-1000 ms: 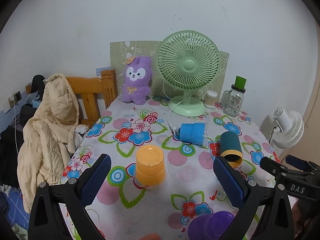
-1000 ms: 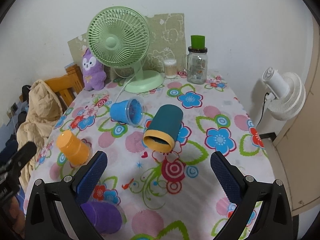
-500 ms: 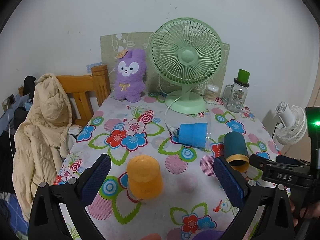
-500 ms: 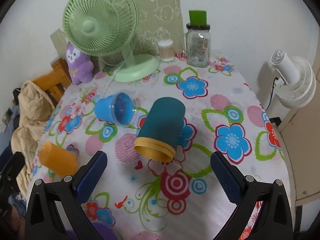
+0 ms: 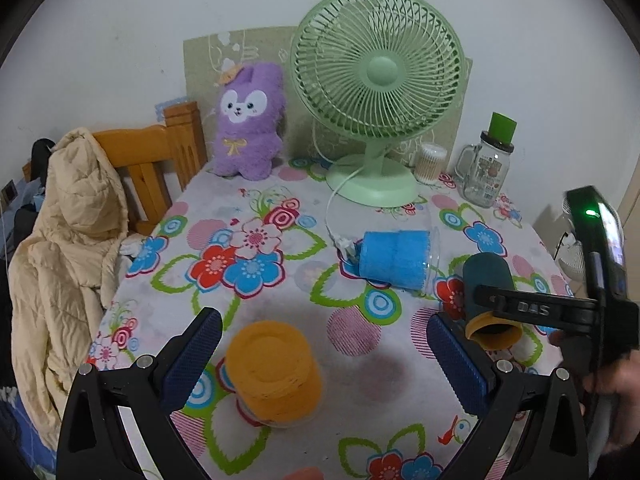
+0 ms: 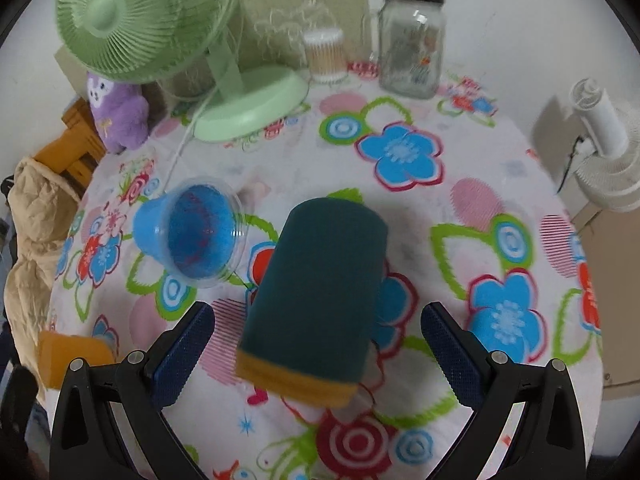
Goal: Flip cup upside down
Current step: 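Close the right tool around the teal cup's body, then lift the teal cup with the right tool, yellow rim facing the tool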
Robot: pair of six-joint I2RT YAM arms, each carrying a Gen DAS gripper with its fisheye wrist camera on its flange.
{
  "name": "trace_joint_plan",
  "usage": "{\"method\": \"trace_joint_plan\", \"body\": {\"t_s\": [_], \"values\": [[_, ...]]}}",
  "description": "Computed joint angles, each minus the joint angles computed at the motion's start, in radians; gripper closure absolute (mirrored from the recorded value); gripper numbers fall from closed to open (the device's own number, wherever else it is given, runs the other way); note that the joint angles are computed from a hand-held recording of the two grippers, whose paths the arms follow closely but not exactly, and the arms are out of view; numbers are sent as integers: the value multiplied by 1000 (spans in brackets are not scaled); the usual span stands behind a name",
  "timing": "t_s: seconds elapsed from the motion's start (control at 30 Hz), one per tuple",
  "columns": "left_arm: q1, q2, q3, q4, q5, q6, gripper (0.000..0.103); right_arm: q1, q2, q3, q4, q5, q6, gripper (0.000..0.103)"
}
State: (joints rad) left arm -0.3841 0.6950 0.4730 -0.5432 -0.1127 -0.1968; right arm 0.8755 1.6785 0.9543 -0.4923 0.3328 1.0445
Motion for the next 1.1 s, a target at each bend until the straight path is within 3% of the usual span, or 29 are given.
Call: {"method": "trace_joint_plan", "body": {"t_s": [0.13, 0.2, 0.27, 0.67, 1.1], "values": [[-15, 13, -7, 14, -11, 0, 0, -25, 68, 32, -3, -24, -20, 4], [-15, 14, -7, 14, -11, 0, 0, -38, 74, 19, 23, -58, -30, 20], [-18, 14, -5, 12, -15, -6, 0, -48, 64, -4, 61, -95, -37, 26], [-125, -106, 29, -123, -71, -60, 0, 19, -83, -74, 65, -29, 3, 34], [-383, -199, 82, -290, -242, -213, 0, 167, -211, -125, 47, 7, 60, 35]]}}
